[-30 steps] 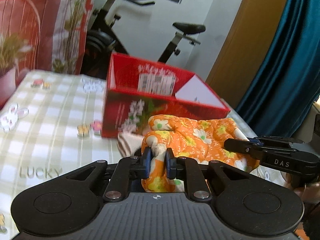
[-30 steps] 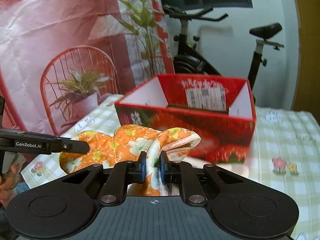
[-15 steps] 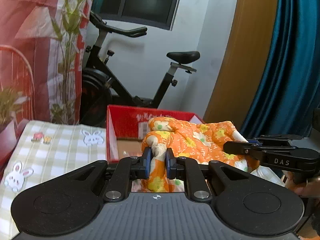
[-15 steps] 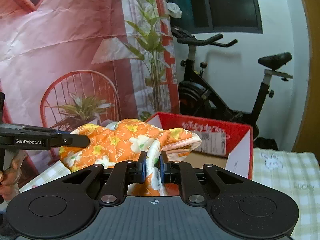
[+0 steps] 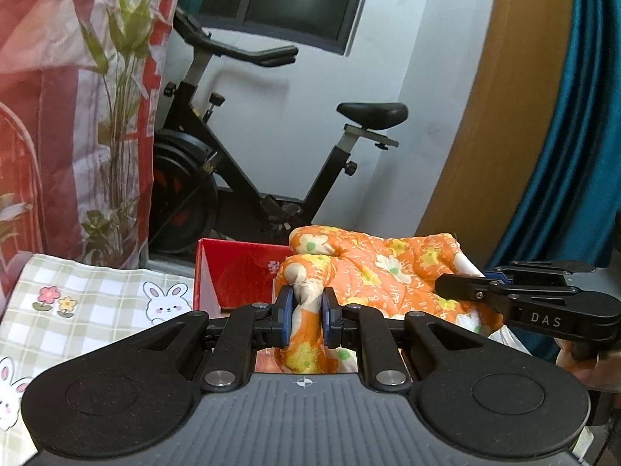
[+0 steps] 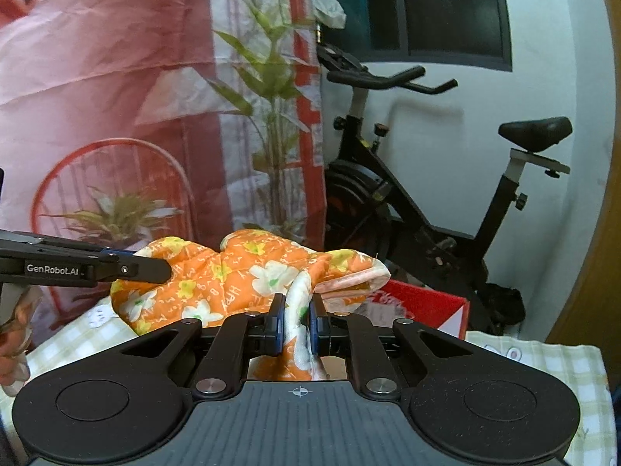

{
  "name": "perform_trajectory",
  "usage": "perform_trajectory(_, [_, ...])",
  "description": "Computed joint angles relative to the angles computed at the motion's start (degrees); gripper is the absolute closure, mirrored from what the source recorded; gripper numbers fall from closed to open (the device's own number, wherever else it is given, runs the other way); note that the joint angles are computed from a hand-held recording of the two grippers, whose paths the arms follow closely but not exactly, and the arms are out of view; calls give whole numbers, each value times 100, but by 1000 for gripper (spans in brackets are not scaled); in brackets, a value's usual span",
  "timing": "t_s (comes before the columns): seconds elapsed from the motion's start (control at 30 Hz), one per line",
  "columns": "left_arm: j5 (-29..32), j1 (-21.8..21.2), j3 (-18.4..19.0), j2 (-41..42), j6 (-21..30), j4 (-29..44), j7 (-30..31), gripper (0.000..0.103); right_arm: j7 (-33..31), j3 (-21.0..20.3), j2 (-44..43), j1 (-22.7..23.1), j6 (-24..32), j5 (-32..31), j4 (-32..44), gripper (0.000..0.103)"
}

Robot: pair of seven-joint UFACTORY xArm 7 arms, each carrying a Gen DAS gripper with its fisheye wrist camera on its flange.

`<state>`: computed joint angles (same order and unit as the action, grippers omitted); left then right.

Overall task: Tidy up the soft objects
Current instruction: 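Lift the oven mitt into the red box and release it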

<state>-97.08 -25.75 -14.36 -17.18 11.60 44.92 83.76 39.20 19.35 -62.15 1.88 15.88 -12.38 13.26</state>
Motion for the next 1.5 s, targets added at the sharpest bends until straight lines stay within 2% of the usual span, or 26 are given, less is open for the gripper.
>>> perform_trajectory(0.13, [603,-22,24,740,-131,547,-513,87,-343,-275,970,-401,-476,-108,252,92])
perform_trajectory(0.33, [1772,-113,176,1523,-97,985,-1458,87,-693,-363,2292,-805,-733,-149,707,92])
perform_trajectory(0.47, [2651,-38,183,1848,16,1074,-2087,85,-779,-328,2983,-926,-456,-223,1035,92])
perform_trajectory(0.6, [3335,79,133,2060,7,1138,-2635,82,-679,-415,3532,-814,-164,-287,1345,92])
perform_trajectory(0.8, [4010,209,42,2096,-99,1107,-3186,61,-517,-552,3983,-585,210,-574,1663,90])
perform_trajectory(0.83, [4090,218,22,2082,-161,1081,-3242,59,-480,-589,4018,-549,239,-612,1679,89])
perform_trajectory(0.9, [4076,252,-22,2056,-141,1080,-3188,59,-218,-496,4085,-618,383,-841,1760,76])
perform_trajectory(0.93, [4030,262,-35,2015,-104,1058,-3145,59,-41,-443,4054,-662,473,-984,1772,74])
perform_trajectory(0.97, [4001,263,-33,1975,-80,1037,-3106,59,14,-487,4018,-638,511,-1055,1760,66])
perform_trajectory(1.0, [4005,240,-36,1948,-104,1014,-3106,59,123,-474,3976,-640,572,-1146,1762,54])
perform_trajectory(1.07, [4040,189,-28,1868,-146,957,-3162,59,322,-456,3800,-666,641,-1343,1702,40])
perform_trajectory(1.3, [4001,-52,141,1384,-222,612,-3101,59,471,-557,3060,-441,681,-1275,1391,32])
perform_trajectory(1.4, [4008,-222,295,1031,-247,327,-3083,59,706,-403,2563,-469,445,-1167,1121,27])
perform_trajectory(1.5, [4146,-408,457,641,-296,-27,-3214,59,859,-194,2022,-398,561,-1006,923,27])
